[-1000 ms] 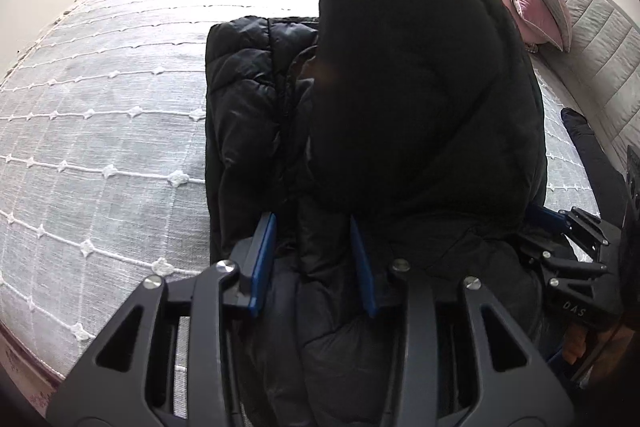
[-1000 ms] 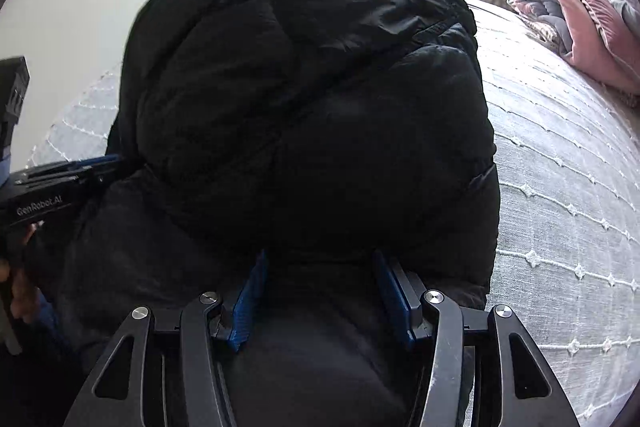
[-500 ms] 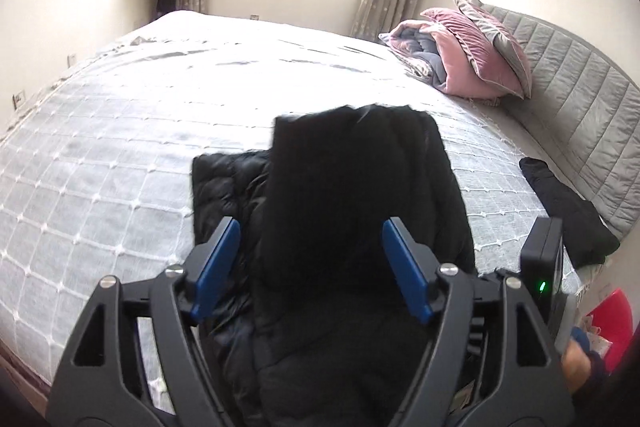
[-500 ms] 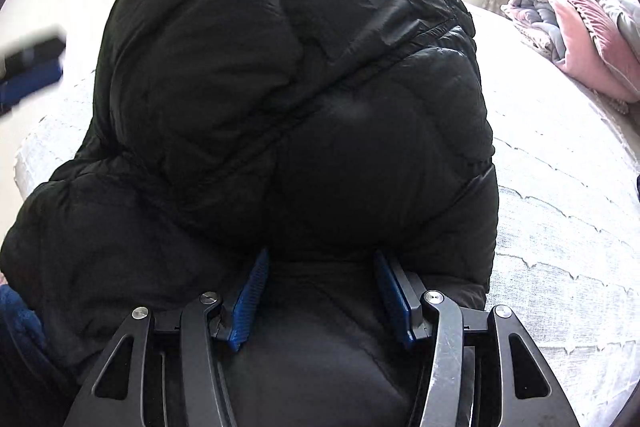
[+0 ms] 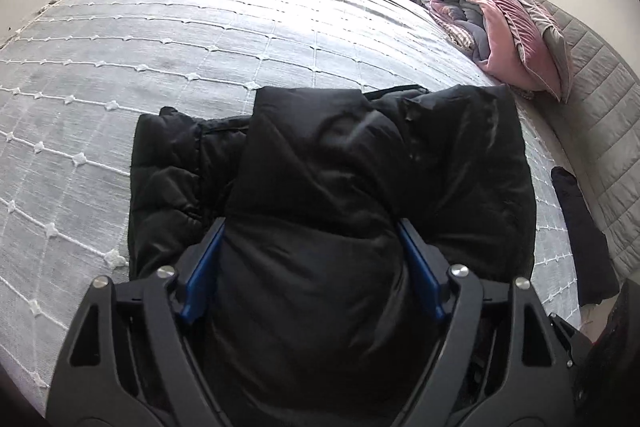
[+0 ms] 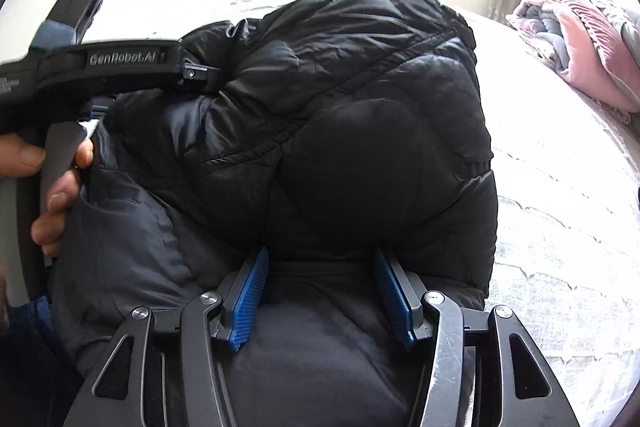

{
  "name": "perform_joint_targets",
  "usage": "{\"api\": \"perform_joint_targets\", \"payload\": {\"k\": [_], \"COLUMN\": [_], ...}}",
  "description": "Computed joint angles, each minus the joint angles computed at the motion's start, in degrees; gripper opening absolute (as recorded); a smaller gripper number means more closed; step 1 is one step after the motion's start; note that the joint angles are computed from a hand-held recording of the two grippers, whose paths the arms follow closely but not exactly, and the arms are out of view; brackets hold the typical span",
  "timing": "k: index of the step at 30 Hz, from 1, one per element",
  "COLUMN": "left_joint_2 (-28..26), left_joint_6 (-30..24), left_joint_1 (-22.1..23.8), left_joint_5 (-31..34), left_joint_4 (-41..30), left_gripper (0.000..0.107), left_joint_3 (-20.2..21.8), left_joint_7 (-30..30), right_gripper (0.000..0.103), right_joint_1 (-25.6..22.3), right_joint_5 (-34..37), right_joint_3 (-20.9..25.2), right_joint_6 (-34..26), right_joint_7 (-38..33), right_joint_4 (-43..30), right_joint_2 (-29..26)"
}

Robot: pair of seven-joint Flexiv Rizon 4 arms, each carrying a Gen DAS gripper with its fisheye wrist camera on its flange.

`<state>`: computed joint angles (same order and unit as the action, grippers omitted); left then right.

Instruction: Fold large clothes

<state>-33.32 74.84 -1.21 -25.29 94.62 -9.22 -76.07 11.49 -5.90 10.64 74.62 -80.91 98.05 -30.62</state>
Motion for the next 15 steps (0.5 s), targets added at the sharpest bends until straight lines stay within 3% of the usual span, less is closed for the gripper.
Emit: {"api": "perform_joint_targets", "payload": {"k": [3,6,8,11,15], "left_joint_2": [4.1,8.7,10.7,12.8,13.8], "left_joint_6": [2.4,5.1,3.1,1.9,-4.8], "left_joint_1": [4.1,8.0,8.9,10.0,11.0], "left_joint_5": [-5.1,-11.9,-15.2,-23.6,-33.5], "left_joint_4": [6.2,13.3,15.9,20.0,21.8], "left_gripper": [0.081,0.081,0.082,0.082,0.082], "left_joint_3": [-5.0,-9.5,-9.6,-10.3,-11.5], "left_joint_7": [3.8,9.7,12.3,15.3,21.2], "right_gripper": [0.067,0.089,0.091,0.091,0.091], "right_joint_1": [-6.4,-11.5,-13.9,-17.9,-24.0], "right_joint_5": [6.3,14.5,18.4,26.0,38.4], "right_joint_3": [6.6,10.7,11.9,13.7,17.5], "right_joint_6": [-1.3,2.9,3.7,-2.0,-15.2], "right_joint_7": [-6.1,-11.6,-13.5,-13.5,-14.5], "right_joint_4": [-0.6,1.2,1.1,-2.6,-10.2], "right_joint_2": [1.5,4.0,4.5,3.2,-1.3]}}
